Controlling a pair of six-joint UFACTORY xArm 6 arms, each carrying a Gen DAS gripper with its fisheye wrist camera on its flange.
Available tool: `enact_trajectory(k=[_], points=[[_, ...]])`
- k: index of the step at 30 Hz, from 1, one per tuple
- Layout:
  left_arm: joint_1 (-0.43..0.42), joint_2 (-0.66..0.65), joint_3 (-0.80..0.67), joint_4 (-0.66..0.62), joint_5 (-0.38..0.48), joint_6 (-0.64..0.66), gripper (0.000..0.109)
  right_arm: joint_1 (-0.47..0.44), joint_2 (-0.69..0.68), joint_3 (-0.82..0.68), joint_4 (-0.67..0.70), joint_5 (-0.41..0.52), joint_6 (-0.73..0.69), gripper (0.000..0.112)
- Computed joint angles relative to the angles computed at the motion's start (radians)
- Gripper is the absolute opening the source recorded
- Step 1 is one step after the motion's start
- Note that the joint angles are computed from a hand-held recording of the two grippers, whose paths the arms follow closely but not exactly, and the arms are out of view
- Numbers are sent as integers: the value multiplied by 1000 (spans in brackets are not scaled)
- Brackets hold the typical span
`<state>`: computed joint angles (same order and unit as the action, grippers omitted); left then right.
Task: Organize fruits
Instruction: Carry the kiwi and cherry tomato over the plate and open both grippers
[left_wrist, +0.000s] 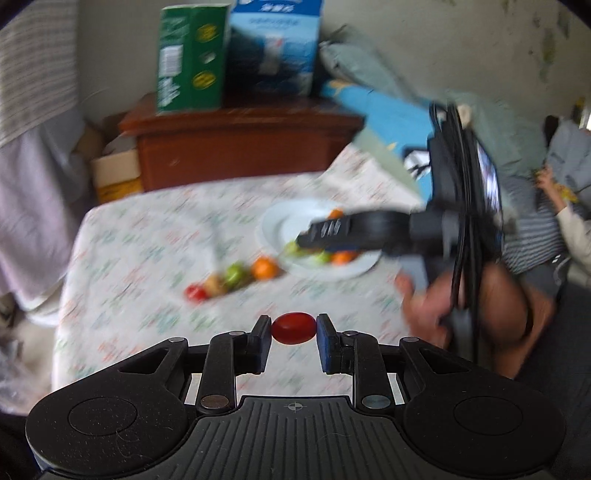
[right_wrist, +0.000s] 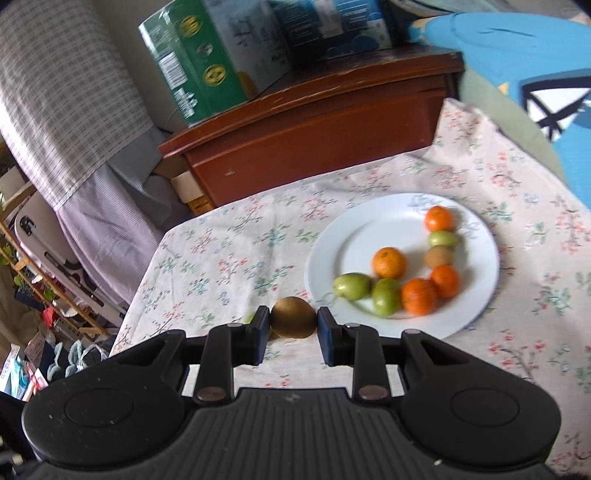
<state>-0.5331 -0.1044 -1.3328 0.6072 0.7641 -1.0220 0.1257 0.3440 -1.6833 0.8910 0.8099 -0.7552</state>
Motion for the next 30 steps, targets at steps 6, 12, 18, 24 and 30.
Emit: enact_trajectory(k=[6,12,18,24,30], points=[[46,170,-209,-22,-56,119,24,-40,26,-61,-15,-7,19,28],[106,327,-384,-102,-87,218,24,-66,102,-180,-68,1,127,28],[163,486,-580,-171,-91,309,24,-74,204,-317,-99,45,218,28],[207,631,-757,-257,-49,383,24,-62,299,-439,-155,57,247,28],[224,814,-987,-362,45,448,24,-64,444,-643,-229,110,364,28]])
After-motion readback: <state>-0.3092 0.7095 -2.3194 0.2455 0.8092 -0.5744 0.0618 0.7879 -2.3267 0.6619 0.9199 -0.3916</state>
